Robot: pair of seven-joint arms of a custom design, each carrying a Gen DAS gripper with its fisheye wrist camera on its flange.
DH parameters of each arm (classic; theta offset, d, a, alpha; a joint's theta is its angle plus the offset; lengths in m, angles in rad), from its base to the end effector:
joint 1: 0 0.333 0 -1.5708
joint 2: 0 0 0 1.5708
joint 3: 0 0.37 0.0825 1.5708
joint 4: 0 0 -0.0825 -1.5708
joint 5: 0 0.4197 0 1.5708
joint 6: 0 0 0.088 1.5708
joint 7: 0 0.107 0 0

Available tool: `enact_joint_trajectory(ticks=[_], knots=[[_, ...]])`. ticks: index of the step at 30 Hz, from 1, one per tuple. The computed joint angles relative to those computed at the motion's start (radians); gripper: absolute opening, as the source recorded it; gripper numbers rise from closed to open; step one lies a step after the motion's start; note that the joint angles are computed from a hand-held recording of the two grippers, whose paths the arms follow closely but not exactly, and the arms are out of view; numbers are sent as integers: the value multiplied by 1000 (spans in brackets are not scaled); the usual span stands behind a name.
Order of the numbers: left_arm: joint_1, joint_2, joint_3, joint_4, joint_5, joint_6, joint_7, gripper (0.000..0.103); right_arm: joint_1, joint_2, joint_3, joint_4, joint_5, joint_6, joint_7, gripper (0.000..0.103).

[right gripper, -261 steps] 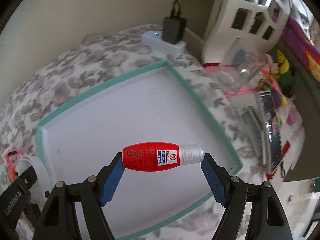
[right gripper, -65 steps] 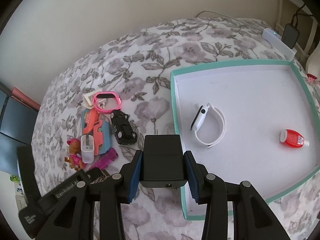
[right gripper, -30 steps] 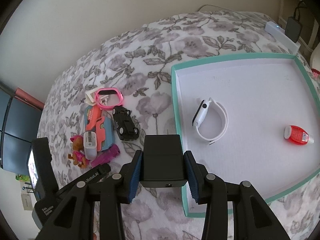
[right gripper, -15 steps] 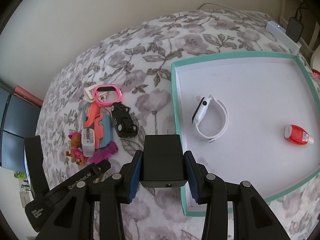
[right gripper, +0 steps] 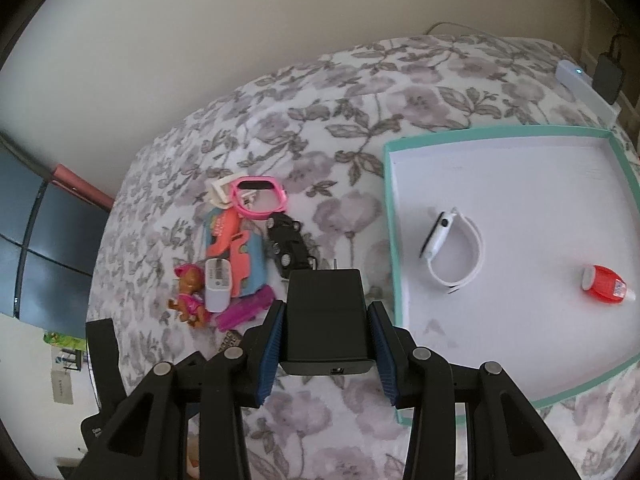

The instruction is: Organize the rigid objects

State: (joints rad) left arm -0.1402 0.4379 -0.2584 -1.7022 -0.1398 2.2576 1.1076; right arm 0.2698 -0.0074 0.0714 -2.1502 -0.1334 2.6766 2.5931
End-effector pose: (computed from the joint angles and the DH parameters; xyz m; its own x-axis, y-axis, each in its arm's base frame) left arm 0.6792 -0.2648 0.3901 0.1702 -0.9526 0.2523 -0.9843 -0.1764 -0.0018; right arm 0.5710 0.2072 0.4982 -0.4465 -0.8148 -0.3698 -0.7410 0.5684 -0.3576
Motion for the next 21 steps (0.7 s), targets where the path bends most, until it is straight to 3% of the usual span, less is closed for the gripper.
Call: enact_joint_trajectory(ticks=[2,5,7,12,21], knots=[[9,-5,-10,-9,-17,31,29,99,0,-2,-1,-5,25,17,-18,44],[0,15,-14,25,2,13,60,99,-3,-10,-2,-18,50,35,-26,44],[17,25,-27,27,-53,10,71,99,-7,-17,-2,-27,61,45,-26,44],[37,25,-27,6,-107,83,83,99,-15,-27,2,-41,68,56,-23,44],[-82,59,36,88,184,-19,35,98,-19,-27,6,-42,74,52,-26,44]])
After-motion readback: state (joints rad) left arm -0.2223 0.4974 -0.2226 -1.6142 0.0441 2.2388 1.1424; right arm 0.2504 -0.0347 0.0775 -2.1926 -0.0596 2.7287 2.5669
